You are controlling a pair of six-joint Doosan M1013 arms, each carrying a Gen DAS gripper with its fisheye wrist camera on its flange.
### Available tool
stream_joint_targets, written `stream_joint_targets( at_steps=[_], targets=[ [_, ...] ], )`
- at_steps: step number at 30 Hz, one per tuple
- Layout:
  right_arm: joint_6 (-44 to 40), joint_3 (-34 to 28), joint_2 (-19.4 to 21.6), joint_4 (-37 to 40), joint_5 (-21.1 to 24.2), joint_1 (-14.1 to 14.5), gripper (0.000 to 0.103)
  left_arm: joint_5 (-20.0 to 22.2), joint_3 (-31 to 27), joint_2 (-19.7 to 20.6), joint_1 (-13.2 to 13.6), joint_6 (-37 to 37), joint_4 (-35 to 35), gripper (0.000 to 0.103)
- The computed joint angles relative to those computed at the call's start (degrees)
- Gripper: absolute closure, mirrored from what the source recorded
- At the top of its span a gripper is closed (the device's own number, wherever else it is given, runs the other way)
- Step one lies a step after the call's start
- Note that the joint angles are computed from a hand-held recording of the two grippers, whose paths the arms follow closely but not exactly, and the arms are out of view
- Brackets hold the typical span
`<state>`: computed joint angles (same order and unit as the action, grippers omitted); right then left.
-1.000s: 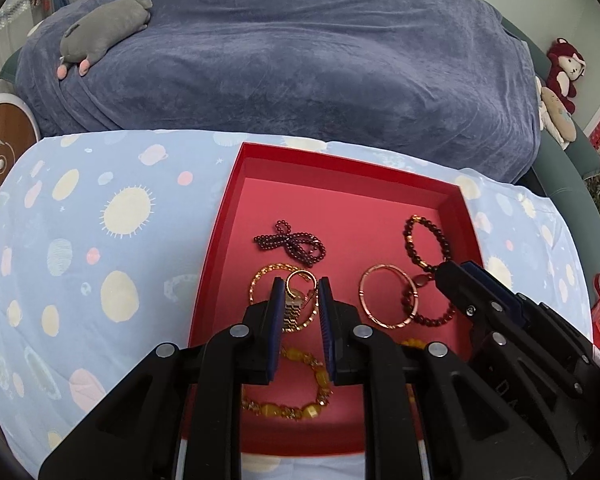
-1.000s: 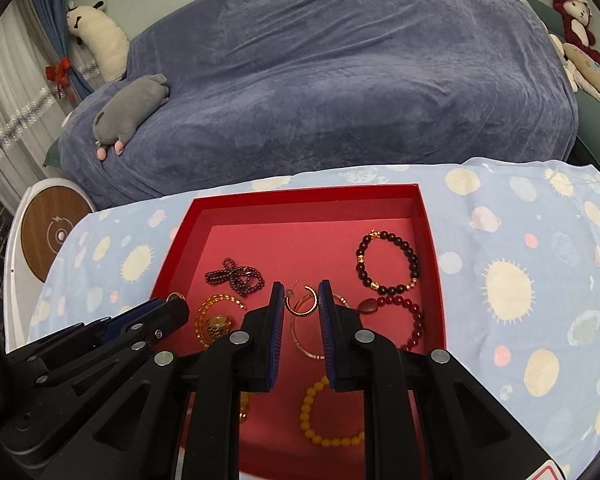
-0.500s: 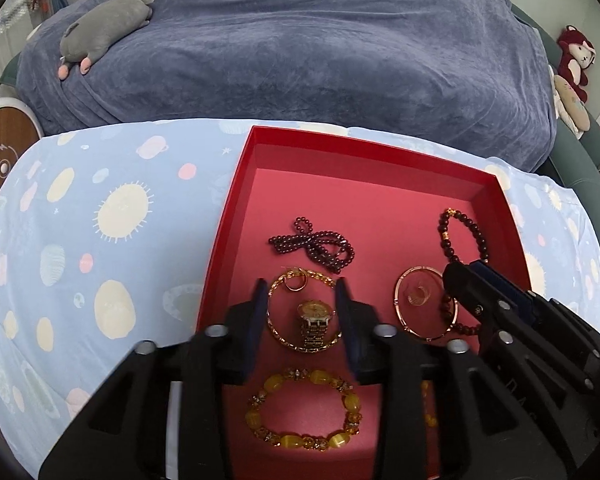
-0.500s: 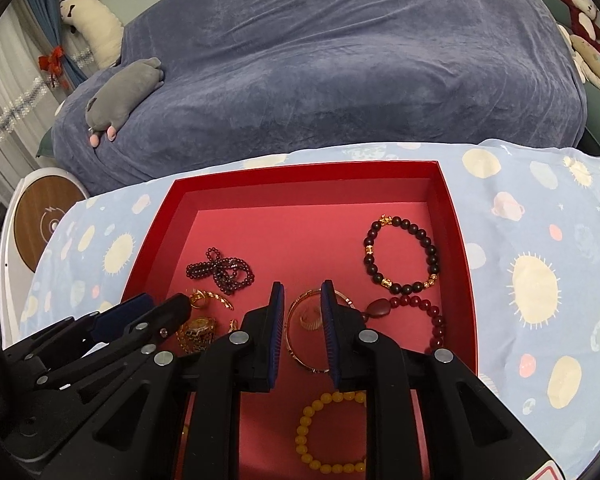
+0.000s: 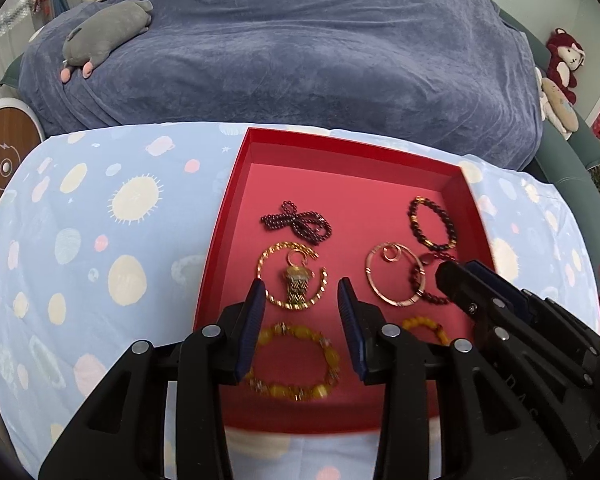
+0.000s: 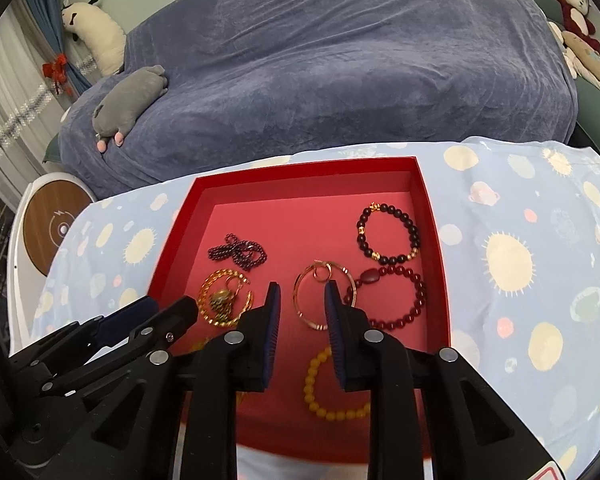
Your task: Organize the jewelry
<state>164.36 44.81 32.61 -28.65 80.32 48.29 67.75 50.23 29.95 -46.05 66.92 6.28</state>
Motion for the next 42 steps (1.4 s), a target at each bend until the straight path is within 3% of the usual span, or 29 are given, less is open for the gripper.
stream_joint_targets(
  at_steps=[20,23,26,32,37,42],
  targets=[
    [2.4,-4.8,0.6,-5.5,10.4,7.6,0.078,-2.7,13.4,-11.2,-3.2,-3.9,4.0,0.066],
    [2.5,-5.7,1.0,-6.1,11.9,8.5,0.077,-2.8,14.8,-12.3,-3.4,-4.9,4.7,0.056],
    [3.5,-6.3,1.3,-6.5,13.4,9.3,0.075,-3.2,16.3,-13.4,-4.0,-6.0,6.1,0.055],
    [4.8,-6.2,1.3,-7.3,15.7,10.5,0.066,-2.2,17.7,-14.6,-4.5,-7.7,7.5,0.04],
    [7.3,-4.7,0.5,-8.4,16.6,11.2,0.044,-1.6,19.0,-15.5,-4.6,-10.0,8.8,0.028],
    [7.5,-4.3,0.4,-9.7,17.9,11.7,0.038,-1.7,19.9,-16.2,-5.0,-10.3,10.1,0.023]
  ],
)
